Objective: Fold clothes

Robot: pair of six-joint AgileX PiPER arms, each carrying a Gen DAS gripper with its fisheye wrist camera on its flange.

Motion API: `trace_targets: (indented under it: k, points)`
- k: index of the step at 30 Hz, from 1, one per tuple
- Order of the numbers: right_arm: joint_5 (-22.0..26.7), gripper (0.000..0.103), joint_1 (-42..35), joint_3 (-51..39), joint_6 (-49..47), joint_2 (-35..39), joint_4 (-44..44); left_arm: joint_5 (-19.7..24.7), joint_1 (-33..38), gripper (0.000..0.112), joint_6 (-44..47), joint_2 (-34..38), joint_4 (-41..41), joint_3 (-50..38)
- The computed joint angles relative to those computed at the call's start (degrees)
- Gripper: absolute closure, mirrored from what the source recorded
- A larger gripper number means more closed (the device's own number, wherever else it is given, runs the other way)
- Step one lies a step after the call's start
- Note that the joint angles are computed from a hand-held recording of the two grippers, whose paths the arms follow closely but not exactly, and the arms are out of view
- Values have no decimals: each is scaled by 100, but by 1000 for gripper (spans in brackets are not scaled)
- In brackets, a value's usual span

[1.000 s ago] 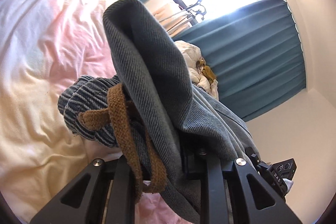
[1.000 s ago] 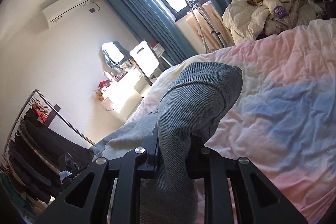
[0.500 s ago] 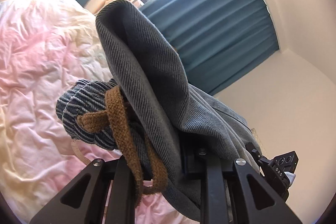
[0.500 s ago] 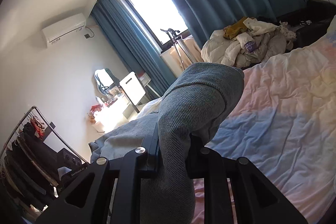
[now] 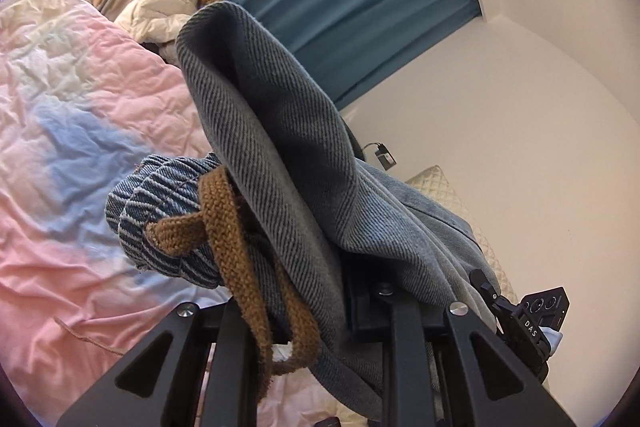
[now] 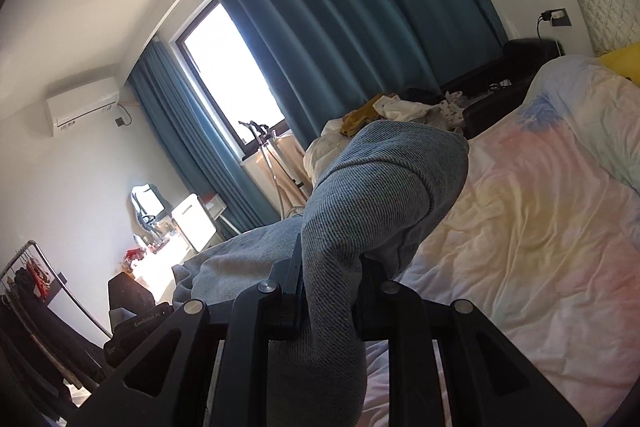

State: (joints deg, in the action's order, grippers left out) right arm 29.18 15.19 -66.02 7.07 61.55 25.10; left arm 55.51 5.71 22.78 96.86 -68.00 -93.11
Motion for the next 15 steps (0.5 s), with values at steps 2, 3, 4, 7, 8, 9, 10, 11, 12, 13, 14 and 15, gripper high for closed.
trace_targets:
  k: [2,3,4,7,8,9,10,11,12,13,14,15]
  points:
    - [292,87,-834,241,-909,-280,834,-230,-500,94,-233,227,174,-291]
    - [461,87,-1252,341,-1336,-382,1216,-226,-577,94,-193,310,172,-317]
    - [690,87,-1723,430,-1817,-460,1661,-236,-657,94,-112,367,133,-273]
    - [1565,87,-3242,652,-3130,-567,2833,-178,-800,94,220,663,-37,-238]
    - [1868,87,-3730,714,-3488,-562,3121,-235,-927,94,291,753,-45,-239]
    - [2174,87,-4213,763,-3821,-536,3365,-290,-1052,93,359,848,-52,-250]
    - [2404,87,-4607,816,-4087,-504,3528,-330,-1189,94,353,977,-22,-343]
    - [2589,87,-4949,868,-4309,-471,3642,-340,-1320,94,256,1246,61,-666]
    - [2758,87,-5275,914,-4518,-430,3736,-288,-1420,94,70,1659,209,-1218]
    - [2928,87,-5595,971,-4726,-382,3833,-225,-1514,94,-93,1993,347,-1674]
    - [3094,87,-5907,1029,-4929,-324,3923,-175,-1607,93,-203,2223,457,-1979]
    - [3240,87,-6197,1085,-5119,-253,4005,-178,-1721,93,-263,2381,535,-2163]
